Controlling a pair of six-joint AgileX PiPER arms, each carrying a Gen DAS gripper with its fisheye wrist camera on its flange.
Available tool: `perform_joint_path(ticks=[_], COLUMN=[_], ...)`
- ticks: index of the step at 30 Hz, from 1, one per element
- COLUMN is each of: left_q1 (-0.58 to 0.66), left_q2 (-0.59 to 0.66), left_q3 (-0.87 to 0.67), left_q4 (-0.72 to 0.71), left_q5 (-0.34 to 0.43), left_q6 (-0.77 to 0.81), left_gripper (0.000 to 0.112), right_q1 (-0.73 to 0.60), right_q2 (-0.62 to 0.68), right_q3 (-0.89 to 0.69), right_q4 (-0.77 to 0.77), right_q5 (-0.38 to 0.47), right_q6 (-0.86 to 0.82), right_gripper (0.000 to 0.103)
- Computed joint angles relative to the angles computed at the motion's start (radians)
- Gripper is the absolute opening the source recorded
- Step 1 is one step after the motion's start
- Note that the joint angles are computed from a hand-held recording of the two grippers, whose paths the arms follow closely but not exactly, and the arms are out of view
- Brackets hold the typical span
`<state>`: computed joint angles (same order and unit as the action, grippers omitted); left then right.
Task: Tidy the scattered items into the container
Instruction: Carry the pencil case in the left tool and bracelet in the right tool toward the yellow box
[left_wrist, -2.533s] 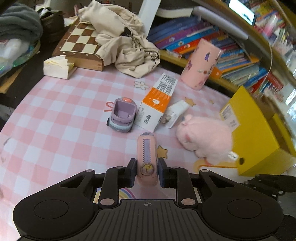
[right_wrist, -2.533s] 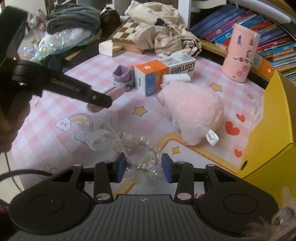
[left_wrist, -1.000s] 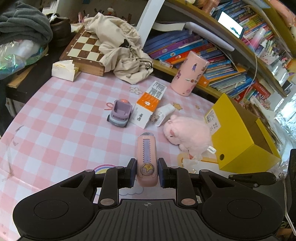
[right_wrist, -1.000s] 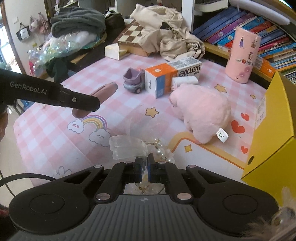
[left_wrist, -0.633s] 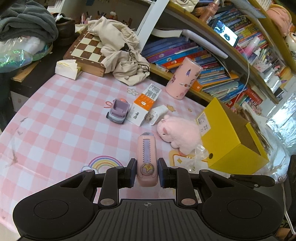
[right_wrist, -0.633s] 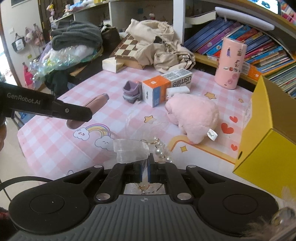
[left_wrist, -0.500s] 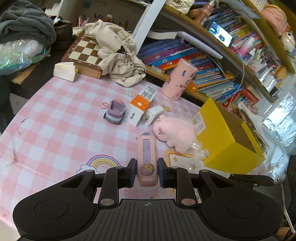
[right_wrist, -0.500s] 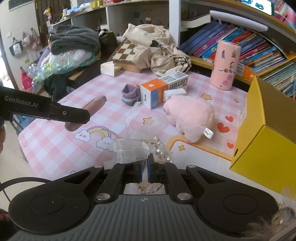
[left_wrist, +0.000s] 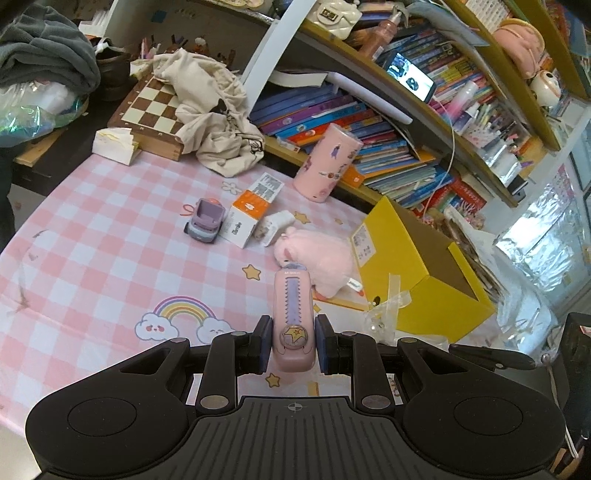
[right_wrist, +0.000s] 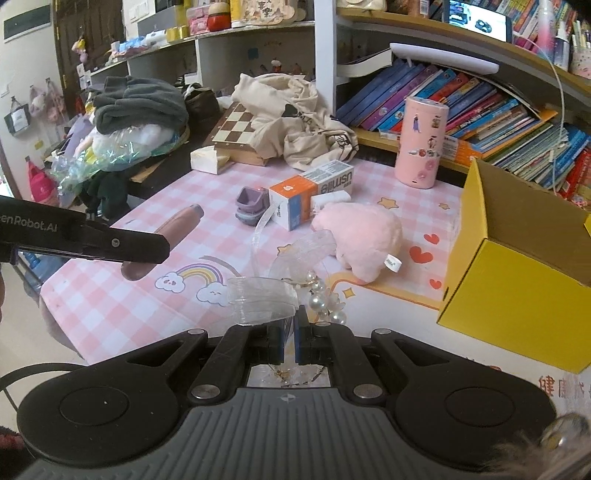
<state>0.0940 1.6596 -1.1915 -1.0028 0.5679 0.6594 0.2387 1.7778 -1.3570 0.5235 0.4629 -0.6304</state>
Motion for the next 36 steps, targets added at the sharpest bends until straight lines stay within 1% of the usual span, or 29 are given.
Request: perform_joint_path(ticks=[9,20,28,36], left_q1=[0.005,0.008,-0.008,-0.037], left_q2=[-0.029,-0.047,-0.032,-0.014], left_q3=[0.037,0.054,0.043,0.021], left_q4=[-0.04,-0.08,-0.115,-0.111], left_q5=[0.005,0.045,0.061,0.063], left_q6=[0.037,0.059,0.083,0.07], left_gripper=[0.023,0.023,0.023,0.023], right_q1=[0.005,-0.009,-0.026,-0.062], right_q2=[-0.049,-0.092,-0.121,-0.143], right_q3=[0.062,0.112,0.144,0.175], right_q4=[-0.013,-0.023,-0.065,-0.064], right_q5=[-0.027,-0.043,-0.05,-0.06], right_q6=[0.023,0.065,0.106,0.112], right_gripper=[0.005,0.005,0.005,0.005])
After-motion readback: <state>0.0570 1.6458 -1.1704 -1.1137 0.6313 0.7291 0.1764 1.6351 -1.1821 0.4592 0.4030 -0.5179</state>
